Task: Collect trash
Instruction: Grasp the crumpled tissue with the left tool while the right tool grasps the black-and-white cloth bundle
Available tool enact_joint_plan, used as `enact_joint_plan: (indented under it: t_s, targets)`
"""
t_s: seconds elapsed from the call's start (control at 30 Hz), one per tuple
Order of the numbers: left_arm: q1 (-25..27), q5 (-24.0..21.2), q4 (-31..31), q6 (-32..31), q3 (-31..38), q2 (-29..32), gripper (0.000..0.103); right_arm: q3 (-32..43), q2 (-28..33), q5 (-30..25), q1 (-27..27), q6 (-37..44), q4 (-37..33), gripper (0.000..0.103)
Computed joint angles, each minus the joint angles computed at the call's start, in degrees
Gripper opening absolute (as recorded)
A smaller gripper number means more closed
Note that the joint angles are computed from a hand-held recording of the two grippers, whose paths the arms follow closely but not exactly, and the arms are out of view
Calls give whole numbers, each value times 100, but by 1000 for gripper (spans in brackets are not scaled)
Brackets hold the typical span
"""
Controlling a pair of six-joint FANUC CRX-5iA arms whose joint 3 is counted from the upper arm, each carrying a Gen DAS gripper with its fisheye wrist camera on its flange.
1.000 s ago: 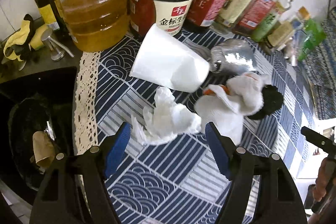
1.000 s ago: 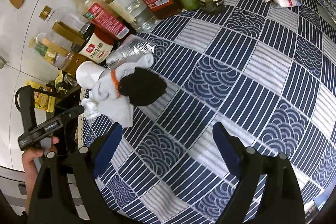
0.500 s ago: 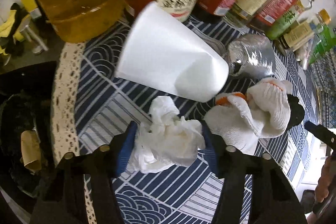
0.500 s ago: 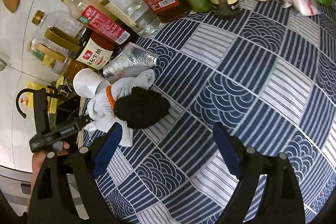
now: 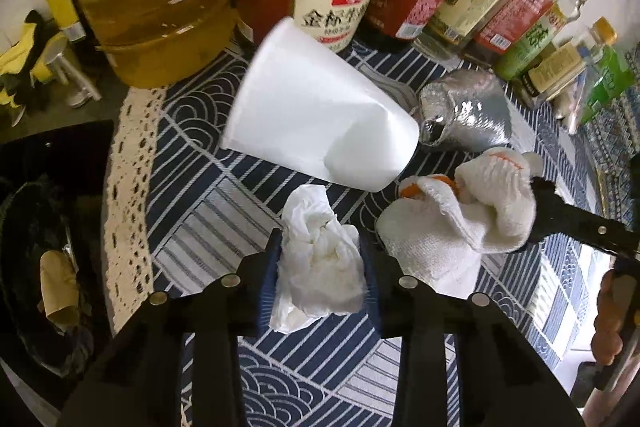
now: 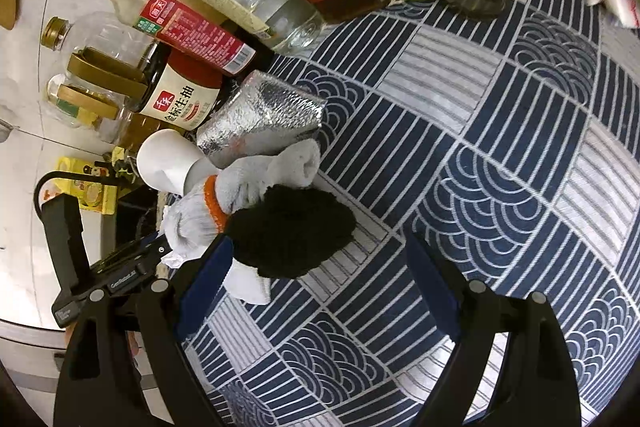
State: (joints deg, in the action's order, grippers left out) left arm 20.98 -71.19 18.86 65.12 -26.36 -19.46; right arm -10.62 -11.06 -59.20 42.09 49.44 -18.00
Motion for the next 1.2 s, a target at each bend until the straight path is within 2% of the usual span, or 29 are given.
enact_joint_plan:
  t_s: [0.67, 0.87, 1.2]
  targets:
    - [1461, -991, 270, -253, -549, -1599, 35, 496, 687, -323, -862, 1167, -1898, 83]
    - [1925, -1249, 308, -383, -687, -1894, 35, 460, 665, -237, -721, 1083, -1682, 75]
    - [2407, -1439, 572, -1016, -747, -1934, 35, 124, 195, -5, -432, 522, -1313, 74]
